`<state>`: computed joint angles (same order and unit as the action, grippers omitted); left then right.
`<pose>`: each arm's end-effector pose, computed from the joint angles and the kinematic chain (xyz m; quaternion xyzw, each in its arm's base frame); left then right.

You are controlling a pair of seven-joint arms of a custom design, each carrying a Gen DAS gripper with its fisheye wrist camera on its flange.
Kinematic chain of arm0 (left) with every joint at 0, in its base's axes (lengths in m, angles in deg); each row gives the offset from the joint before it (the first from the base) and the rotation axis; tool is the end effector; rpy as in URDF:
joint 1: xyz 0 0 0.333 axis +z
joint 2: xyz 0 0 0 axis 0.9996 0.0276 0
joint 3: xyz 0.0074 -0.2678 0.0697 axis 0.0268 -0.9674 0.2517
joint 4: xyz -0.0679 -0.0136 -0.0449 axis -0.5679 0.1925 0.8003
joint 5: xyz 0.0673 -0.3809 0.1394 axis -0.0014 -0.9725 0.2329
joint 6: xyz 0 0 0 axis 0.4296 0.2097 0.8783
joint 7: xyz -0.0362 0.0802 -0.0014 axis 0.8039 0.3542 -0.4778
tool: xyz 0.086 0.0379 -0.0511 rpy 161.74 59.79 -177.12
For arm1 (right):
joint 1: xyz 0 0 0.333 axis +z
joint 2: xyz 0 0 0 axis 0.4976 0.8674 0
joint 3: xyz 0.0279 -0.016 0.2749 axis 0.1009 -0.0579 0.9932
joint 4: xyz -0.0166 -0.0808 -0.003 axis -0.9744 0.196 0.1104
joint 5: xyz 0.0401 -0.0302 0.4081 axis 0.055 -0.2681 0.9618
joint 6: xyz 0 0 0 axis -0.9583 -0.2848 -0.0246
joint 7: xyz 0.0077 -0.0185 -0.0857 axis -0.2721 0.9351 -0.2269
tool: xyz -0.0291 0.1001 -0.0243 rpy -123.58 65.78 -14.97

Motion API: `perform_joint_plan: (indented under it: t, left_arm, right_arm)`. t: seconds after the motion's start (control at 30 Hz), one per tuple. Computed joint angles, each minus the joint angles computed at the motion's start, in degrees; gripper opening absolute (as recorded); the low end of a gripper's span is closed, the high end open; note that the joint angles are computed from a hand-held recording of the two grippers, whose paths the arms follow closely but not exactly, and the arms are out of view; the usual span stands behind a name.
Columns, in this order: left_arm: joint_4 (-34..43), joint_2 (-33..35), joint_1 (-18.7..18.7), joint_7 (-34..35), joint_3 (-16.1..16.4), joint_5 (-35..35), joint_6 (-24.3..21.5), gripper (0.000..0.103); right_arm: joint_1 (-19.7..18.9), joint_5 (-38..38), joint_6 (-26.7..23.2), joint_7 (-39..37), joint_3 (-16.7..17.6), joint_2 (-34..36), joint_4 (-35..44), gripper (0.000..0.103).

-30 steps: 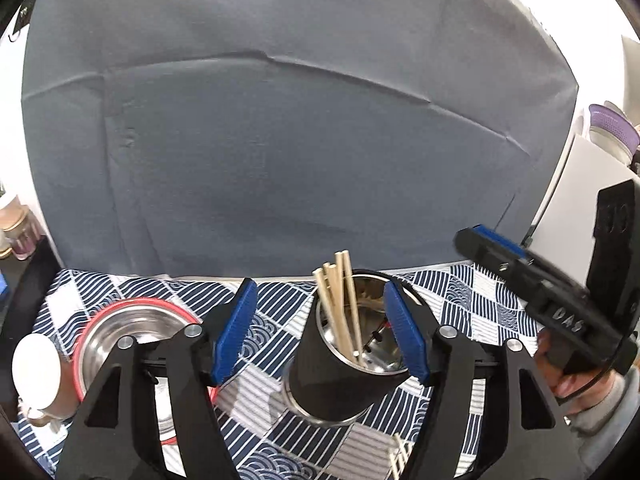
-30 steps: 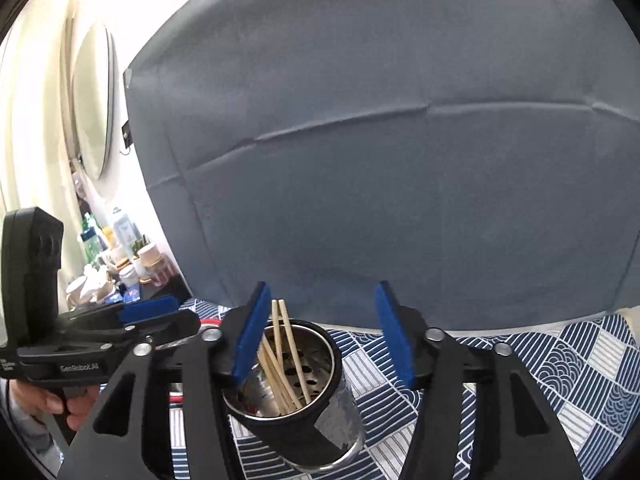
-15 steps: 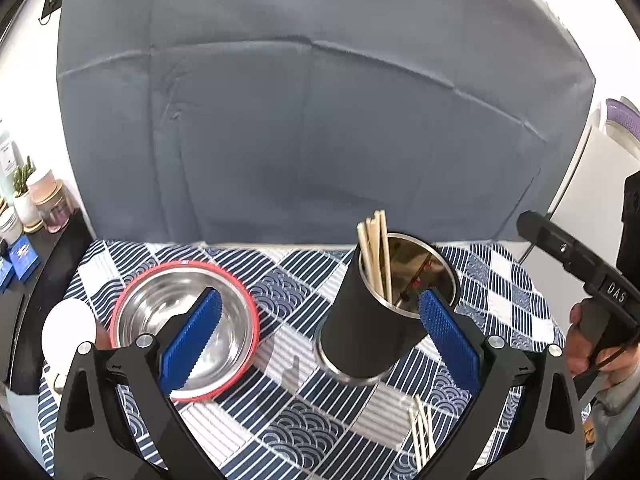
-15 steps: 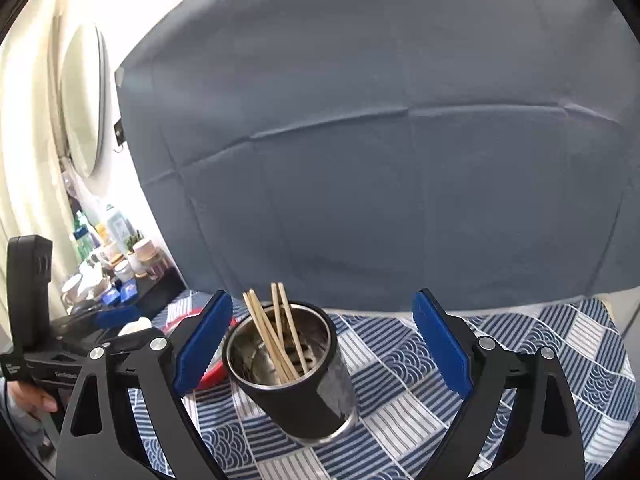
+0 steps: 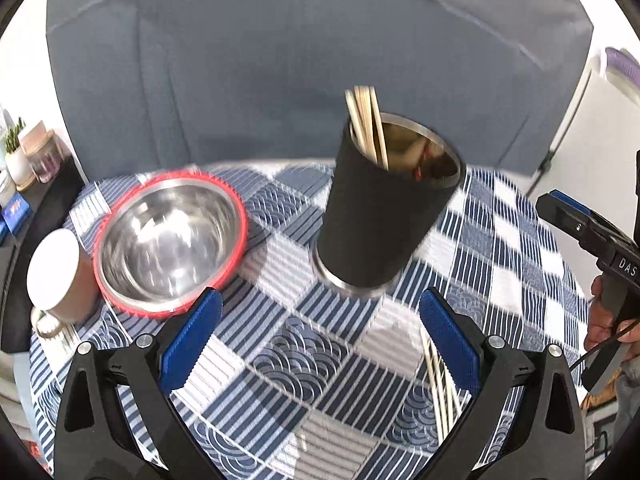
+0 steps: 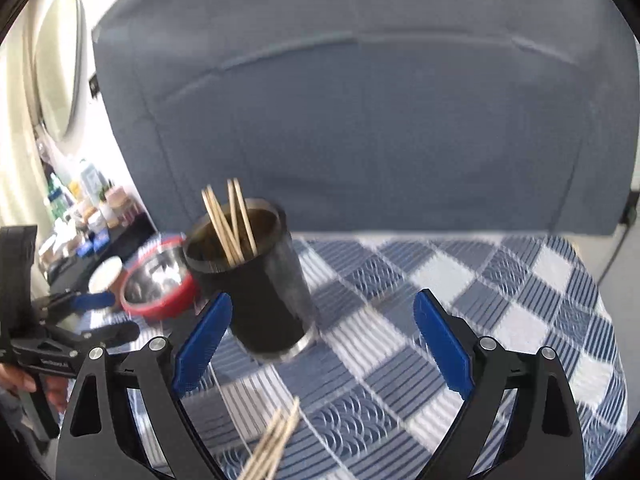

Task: Organize utensils
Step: 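Lower the right tool toward the remaining sticks while the left tool lowers beside it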

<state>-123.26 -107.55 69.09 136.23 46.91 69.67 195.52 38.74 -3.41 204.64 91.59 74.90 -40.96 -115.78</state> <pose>0.4065 -0.2309 0.6426 -0.6604 0.6628 -0.2908 0.2000 0.4479 0.0992 0.6590 -0.7153 0.5365 -0.1847 0.4081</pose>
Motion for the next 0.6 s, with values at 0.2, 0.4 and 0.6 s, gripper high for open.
perform_joint_plan:
  t: [0.2, 0.4, 0.6]
  left_arm:
    - [-3.2, -0.7, -1.9, 0.1, 0.4, -3.4, -2.6, 0.097]
    - [-4.9, -0.5, -3.1, 0.3, 0.2, -5.2, -4.9, 0.097]
    - [-6.3, -0.3, -4.0, 1.0, 0.3, -6.9, -6.6, 0.097]
  right_arm:
    - [-1.6, -2.5, -4.1, 1.2, 0.8, -5.0, -6.8, 0.088]
    - [-2.0, -3.4, -7.9, 2.0, 1.1, -9.6, -12.7, 0.088]
    - [-2.0, -4.4, -11.2, 2.8, 2.0, -14.0, -17.7, 0.088]
